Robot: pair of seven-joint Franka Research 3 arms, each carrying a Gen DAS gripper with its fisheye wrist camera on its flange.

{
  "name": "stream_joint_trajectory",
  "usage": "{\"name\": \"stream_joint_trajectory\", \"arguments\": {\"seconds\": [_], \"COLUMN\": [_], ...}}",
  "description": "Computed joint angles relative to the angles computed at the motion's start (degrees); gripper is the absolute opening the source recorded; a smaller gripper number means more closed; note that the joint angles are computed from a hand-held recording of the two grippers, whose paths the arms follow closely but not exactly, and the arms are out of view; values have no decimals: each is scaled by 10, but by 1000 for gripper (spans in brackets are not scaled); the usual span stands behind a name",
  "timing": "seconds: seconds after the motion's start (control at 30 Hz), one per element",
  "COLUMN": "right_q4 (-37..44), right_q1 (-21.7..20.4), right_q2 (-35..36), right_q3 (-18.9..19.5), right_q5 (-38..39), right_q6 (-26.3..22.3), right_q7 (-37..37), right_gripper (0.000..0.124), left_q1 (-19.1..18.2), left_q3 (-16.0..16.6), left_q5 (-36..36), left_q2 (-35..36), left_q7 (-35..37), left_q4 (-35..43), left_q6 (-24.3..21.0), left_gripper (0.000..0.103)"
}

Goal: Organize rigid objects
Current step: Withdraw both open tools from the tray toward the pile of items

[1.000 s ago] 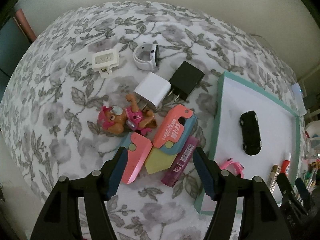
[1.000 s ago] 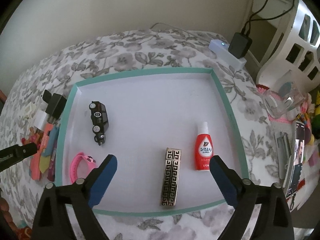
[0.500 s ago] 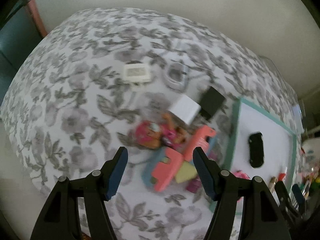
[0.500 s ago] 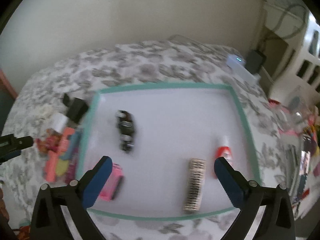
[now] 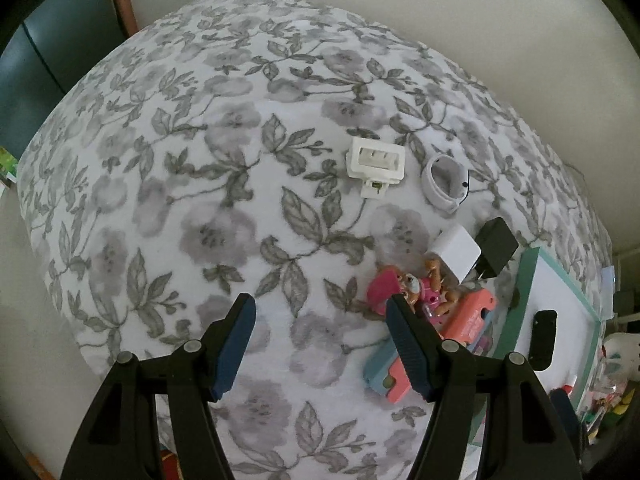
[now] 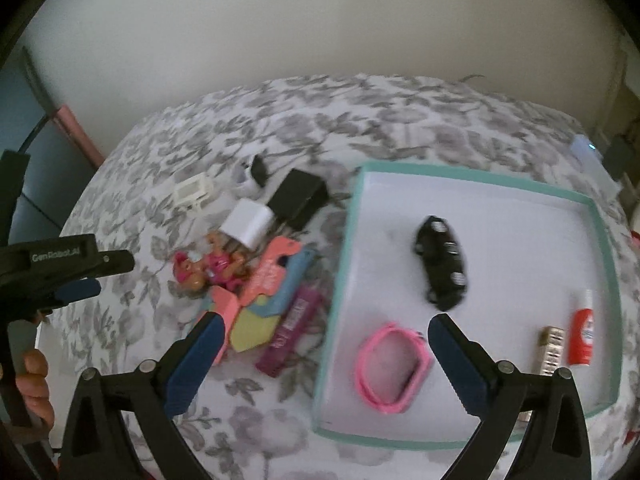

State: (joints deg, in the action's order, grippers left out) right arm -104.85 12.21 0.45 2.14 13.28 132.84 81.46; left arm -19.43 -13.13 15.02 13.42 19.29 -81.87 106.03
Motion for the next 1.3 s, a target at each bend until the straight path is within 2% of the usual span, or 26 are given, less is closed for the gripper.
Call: {"name": "stream_joint_trajectory", "arguments": {"seconds": [0.43, 0.47, 0.57, 0.67, 0.8, 0.97, 1.17, 1.3], "right_q4": [14, 14, 12, 12, 13, 8, 4, 2], "right_q1": [6, 6, 5, 3, 2, -1, -4, -6], "right_q2": [18, 17, 16, 16, 17, 15, 14, 13], "right_q3": [1, 1, 0, -1, -3, -4, -6, -7], "right_q5": [-31, -33, -44, -45, -53, -51, -72, -68], "right_q6": [-23, -23, -21, -21, -22, -14, -10, -3], "right_q7": [12, 12, 15, 19, 27, 31, 49, 56], "right_gripper": [103, 103, 103, 103, 103, 103, 103, 103], "left_q1": [0, 0, 0, -2, -18, -30, -36, -35], "left_q3": [-12, -13, -16, -18, -14, -11, -8, -8], "left_q5": [-75, -79, -99, -115, -98, -87, -80, -83], "left_q2": [56, 61, 73, 86, 107, 128, 142, 145], "left_q7": [84, 91, 106, 118, 121, 120, 122, 121], "left_q4": [37, 40, 43, 51, 79, 108, 110, 104], "left_q6": [15, 15, 22, 22, -5, -36, -28, -16], "left_gripper": [69, 70, 86, 86, 93, 94, 101, 101]}}
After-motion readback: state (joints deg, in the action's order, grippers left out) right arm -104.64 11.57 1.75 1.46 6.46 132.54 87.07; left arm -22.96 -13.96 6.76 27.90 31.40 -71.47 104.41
